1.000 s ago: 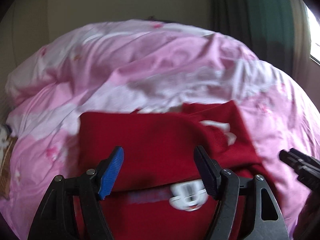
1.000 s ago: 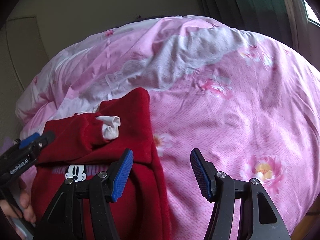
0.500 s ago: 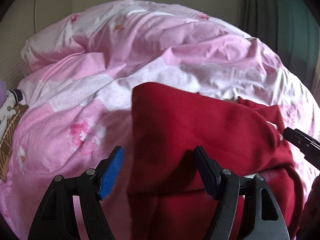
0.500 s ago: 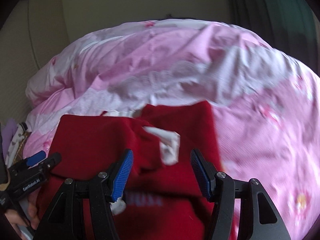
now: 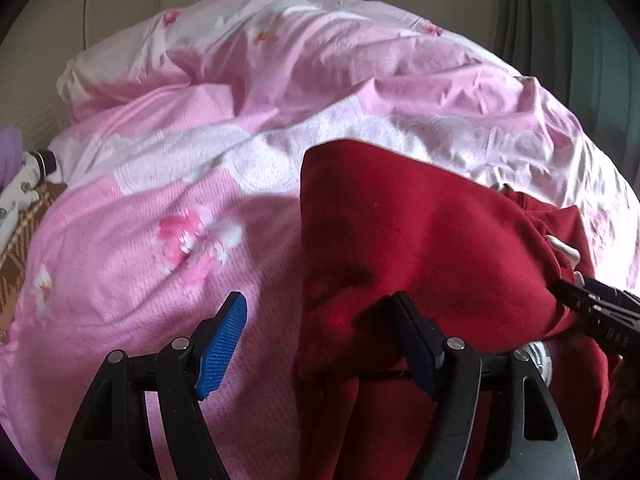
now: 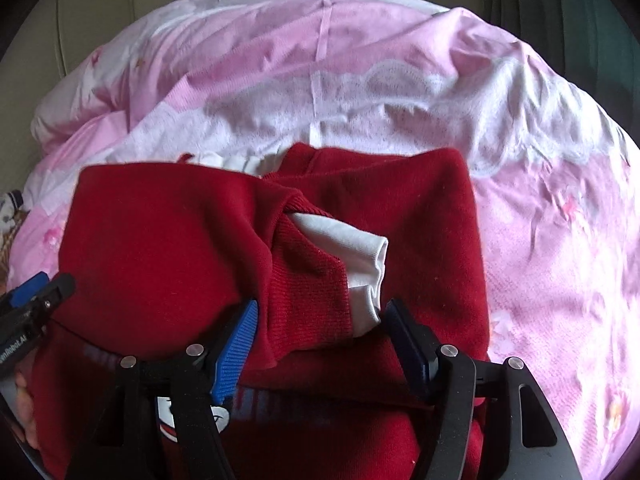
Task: Fold small clothes
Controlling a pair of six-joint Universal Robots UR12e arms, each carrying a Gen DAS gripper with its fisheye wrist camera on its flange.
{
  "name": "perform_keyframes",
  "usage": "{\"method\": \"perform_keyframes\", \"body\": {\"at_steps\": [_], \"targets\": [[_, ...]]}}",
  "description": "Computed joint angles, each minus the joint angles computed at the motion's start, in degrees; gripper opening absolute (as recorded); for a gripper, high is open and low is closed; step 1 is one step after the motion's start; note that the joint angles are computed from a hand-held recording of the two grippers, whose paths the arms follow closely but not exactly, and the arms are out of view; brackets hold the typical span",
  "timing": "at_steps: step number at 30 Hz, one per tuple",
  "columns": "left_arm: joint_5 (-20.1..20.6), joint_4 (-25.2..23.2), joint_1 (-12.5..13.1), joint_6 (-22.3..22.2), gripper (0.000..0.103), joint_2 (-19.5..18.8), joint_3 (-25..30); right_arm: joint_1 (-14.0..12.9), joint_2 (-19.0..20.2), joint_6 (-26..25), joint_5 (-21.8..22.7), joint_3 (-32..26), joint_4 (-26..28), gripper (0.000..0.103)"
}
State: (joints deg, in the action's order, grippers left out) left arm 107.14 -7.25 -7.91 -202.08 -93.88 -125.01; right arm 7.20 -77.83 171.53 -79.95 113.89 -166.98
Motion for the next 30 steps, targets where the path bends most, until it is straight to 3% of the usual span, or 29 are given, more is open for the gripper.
{"method": "perform_keyframes", "body": {"at_steps": [5,10,19,23,30], "targets": [[-0.46,0.08,-0.41,0.68,0.073,1.22,-0.04,-0.76,-1.31,1.04,1.37,1.26,-3.85,0.065],[-0.13,-0.68,-1.91,2.3,0.073,2.78,-0.27,-1.88,-3.81,0.32,1.54,3.18,-2.95,0.065],[5.34,-3.28,-7.97,-1.35,0.073,8.92,-5.29,-6.81,-12.4,2.62,4.7,11.73,-3.52,0.065],[9.65,-4.95,-11.17,-4.08,0.073,11.55,-7.68,-7.93,-16.44,1.91,5.03,15.54,-4.04,0.065],[12.66,-7.29,-15.55,-8.73,0.073,14.82,-11.61,-10.84,-24.02,-0.72,5.5,22.13,-1.86,0.065]]}}
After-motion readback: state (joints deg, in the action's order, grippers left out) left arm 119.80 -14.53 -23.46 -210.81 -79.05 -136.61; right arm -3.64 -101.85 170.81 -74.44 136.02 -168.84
